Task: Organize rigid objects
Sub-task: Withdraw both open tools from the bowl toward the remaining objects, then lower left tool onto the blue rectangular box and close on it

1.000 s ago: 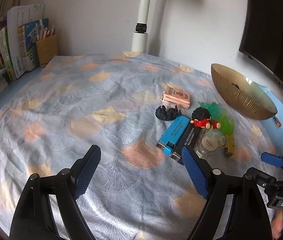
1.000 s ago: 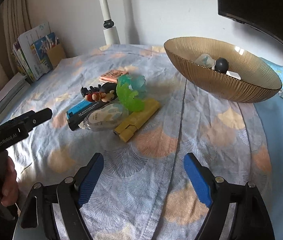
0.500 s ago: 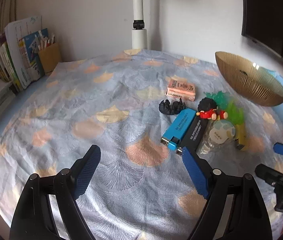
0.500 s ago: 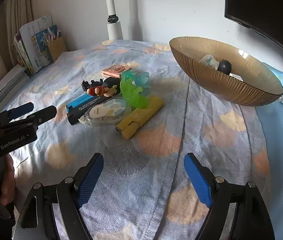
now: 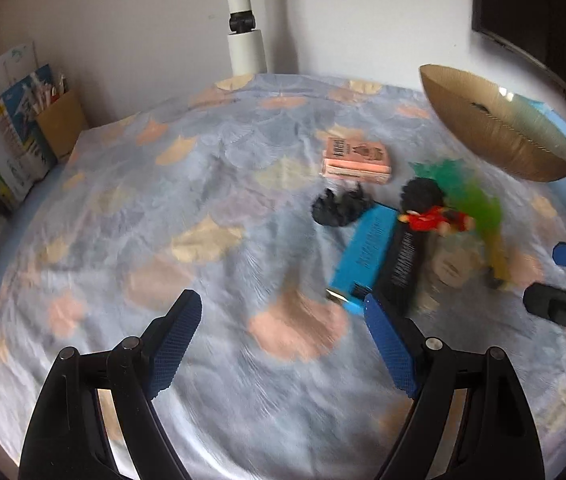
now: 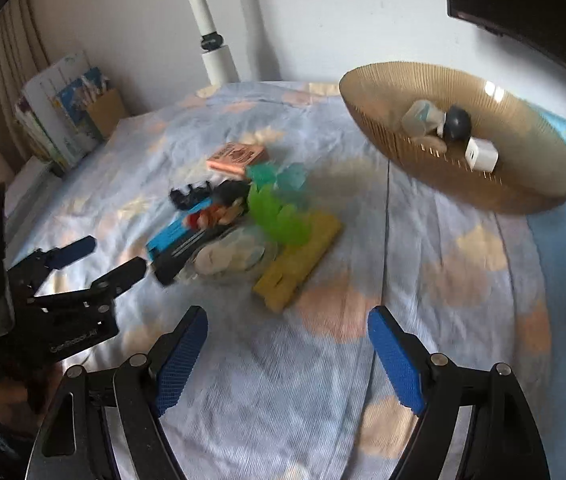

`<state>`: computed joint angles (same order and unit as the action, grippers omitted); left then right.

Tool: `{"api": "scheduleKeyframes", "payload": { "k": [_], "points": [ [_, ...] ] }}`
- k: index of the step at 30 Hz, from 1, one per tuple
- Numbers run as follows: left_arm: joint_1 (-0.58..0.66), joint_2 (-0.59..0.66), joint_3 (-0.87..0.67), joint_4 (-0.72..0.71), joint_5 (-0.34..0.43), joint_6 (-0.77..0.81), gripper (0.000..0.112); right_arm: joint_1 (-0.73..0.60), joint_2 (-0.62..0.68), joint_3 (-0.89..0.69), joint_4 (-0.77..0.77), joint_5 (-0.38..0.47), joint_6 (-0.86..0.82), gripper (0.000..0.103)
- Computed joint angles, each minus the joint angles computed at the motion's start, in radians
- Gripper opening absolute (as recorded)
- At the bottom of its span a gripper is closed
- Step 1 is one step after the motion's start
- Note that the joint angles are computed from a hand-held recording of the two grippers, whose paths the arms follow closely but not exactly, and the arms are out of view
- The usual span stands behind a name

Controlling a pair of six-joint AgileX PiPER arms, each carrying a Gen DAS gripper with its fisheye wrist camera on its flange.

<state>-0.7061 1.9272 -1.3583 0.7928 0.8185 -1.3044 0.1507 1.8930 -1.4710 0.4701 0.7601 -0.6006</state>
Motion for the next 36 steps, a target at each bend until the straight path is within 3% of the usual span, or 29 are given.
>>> {"api": "scheduleKeyframes", "payload": {
  "k": [3, 5, 12, 16, 20, 24, 26, 28, 36],
  "points": [
    [0.027, 0.003, -0.003, -0.038, -0.055, 0.065, 0.082, 0.033, 0.066, -0.080, -0.060, 0.053, 0.072, 0.068],
    [0.038, 0.027, -0.031, -0.096, -0.062, 0.147, 0.082, 0.040, 0.095, -0.104, -0.063, 0.075, 0.093, 0.066],
    [0.049, 0.057, -0.076, -0.148, -0.093, 0.229, 0.077, 0.103, 0.073, -0.024, -0.254, -0.099, 0.222, 0.059],
    [0.052, 0.084, -0.125, -0.187, -0.100, 0.287, 0.068, 0.060, 0.049, 0.002, -0.224, -0.112, 0.208, 0.037],
    [0.062, 0.107, -0.163, -0.222, -0.114, 0.330, 0.059, 0.037, 0.048, 0.002, -0.299, -0.131, 0.285, 0.037],
    [0.071, 0.118, -0.180, -0.245, -0.133, 0.349, 0.049, -0.006, 0.076, -0.054, -0.199, -0.070, 0.216, 0.038],
    [0.062, 0.118, -0.177, -0.222, -0.142, 0.336, 0.027, -0.016, 0.094, -0.092, -0.118, -0.009, 0.142, 0.041],
    [0.055, 0.115, -0.169, -0.204, -0.146, 0.315, 0.025, 0.000, 0.085, -0.080, -0.129, -0.020, 0.137, 0.046],
    [0.075, 0.038, -0.049, -0.223, -0.221, 0.233, 0.022, 0.061, 0.112, -0.093, -0.267, -0.076, 0.245, 0.047]
  ]
}}
